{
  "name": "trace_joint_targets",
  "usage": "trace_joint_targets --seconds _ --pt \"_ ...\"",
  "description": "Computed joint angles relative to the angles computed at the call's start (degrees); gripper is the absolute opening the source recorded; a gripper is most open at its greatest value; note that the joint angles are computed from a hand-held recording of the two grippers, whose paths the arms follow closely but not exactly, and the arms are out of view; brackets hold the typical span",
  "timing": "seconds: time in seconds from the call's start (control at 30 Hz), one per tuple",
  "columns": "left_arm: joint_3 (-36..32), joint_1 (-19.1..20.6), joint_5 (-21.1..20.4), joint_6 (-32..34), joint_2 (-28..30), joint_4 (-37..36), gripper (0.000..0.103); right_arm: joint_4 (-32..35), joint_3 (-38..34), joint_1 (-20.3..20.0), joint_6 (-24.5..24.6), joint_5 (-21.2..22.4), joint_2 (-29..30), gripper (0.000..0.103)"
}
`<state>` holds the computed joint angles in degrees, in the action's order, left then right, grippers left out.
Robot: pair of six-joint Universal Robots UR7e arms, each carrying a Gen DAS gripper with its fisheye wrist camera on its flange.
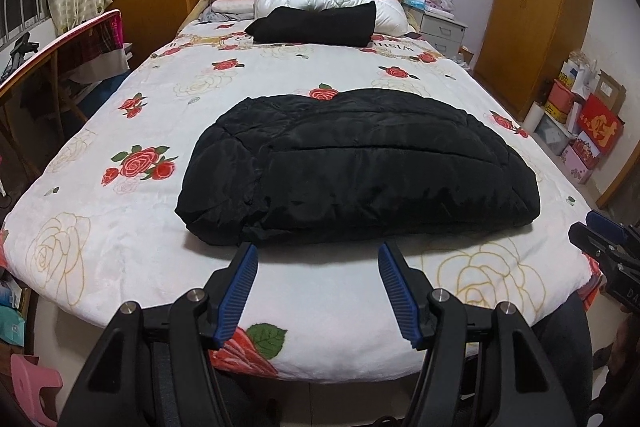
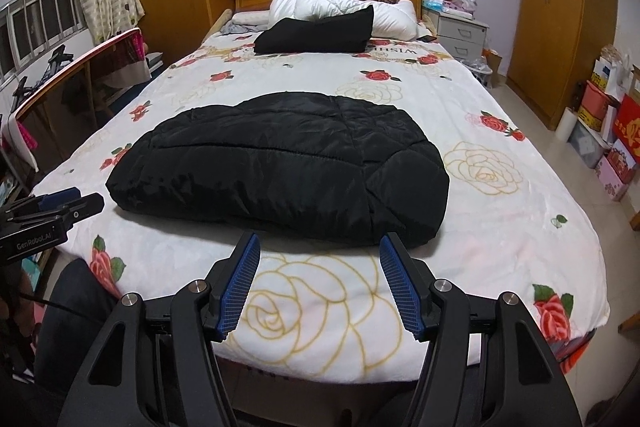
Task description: Fold large clothes
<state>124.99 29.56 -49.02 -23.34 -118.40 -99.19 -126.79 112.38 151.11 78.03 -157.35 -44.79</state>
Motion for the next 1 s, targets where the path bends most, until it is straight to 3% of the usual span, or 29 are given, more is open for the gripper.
trace_joint_targets --seconds 1.0 --pt "0.2 1.3 -0.6 -1.1 0.6 0.0 0.065 -1.4 0.3 -1.0 -1.4 1.5 0.2 0.063"
